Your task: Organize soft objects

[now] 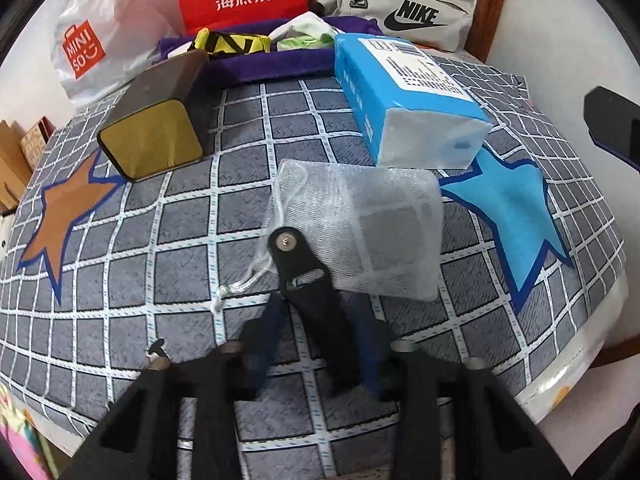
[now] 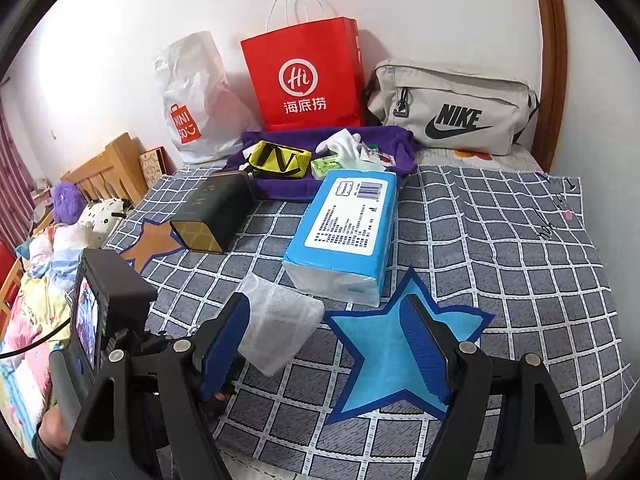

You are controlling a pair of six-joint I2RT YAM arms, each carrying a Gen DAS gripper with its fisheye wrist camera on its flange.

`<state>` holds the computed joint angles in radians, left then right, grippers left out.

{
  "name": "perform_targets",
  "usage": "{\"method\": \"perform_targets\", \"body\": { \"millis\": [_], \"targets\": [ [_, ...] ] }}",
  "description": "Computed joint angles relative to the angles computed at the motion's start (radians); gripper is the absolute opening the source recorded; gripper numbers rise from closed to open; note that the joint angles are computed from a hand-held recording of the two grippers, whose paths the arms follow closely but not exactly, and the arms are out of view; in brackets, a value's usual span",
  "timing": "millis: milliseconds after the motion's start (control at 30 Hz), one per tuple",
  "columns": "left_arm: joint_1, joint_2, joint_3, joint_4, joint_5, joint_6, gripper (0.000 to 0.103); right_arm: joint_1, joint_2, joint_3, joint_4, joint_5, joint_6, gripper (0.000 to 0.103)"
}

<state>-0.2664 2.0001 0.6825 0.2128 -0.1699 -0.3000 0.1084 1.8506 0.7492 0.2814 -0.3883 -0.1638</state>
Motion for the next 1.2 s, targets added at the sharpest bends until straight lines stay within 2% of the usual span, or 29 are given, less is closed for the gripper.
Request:
{"method": "perform_targets", "body": {
  "millis": [67,233,333,400,433,467,700,767,800,933,1100,1200],
  "targets": [
    [0.03,-0.016,-0.022,0.012,0.034,0.019,0.021,0.002,0.003,0.002,-0.002,-0.005,-0.001,0.077],
    [0.09,-0.05,-0.06,0.01,0.072,0.023,0.02,0.002,0.01,-0.001,0.006,-0.006,-0.012,0.077],
    [0.103,-0.047,-0.071,0.037,0.118,0.056,0.032,-0.002,0.02,0.004,0.002,-0.013,-0.008,0.077],
    [0.092,-0.034,-0.077,0.071,0.104,0.045,0.032,-0.003,0.024,0.006,0.001,-0.012,-0.01,0.077],
    [0.079,-0.023,-0.077,0.091,0.084,0.053,0.031,-0.003,0.027,0.008,0.001,-0.012,-0.011,0.077],
    [0.068,-0.018,-0.078,0.102,0.064,0.059,0.02,-0.004,0.029,0.008,0.001,-0.012,-0.011,0.077],
    [0.104,-0.02,-0.1,0.14,0.123,0.083,0.021,-0.019,0.056,0.019,0.001,-0.019,-0.012,0.077],
    [0.106,-0.016,-0.105,0.16,0.136,0.092,0.028,-0.018,0.073,0.031,-0.005,-0.018,-0.011,0.077],
    [0.101,-0.007,-0.101,0.17,0.128,0.094,0.028,-0.017,0.081,0.038,-0.009,-0.018,-0.013,0.077],
    [0.082,0.025,-0.095,0.224,0.077,0.112,0.021,-0.007,0.114,0.059,-0.02,-0.012,-0.017,0.077],
    [0.143,-0.009,-0.118,0.226,0.176,0.117,0.02,0.008,0.129,0.069,-0.026,-0.002,-0.015,0.077],
    [0.165,-0.072,-0.155,0.23,0.171,0.129,0.02,0.02,0.131,0.069,-0.022,-0.005,-0.021,0.077]
  ]
}}
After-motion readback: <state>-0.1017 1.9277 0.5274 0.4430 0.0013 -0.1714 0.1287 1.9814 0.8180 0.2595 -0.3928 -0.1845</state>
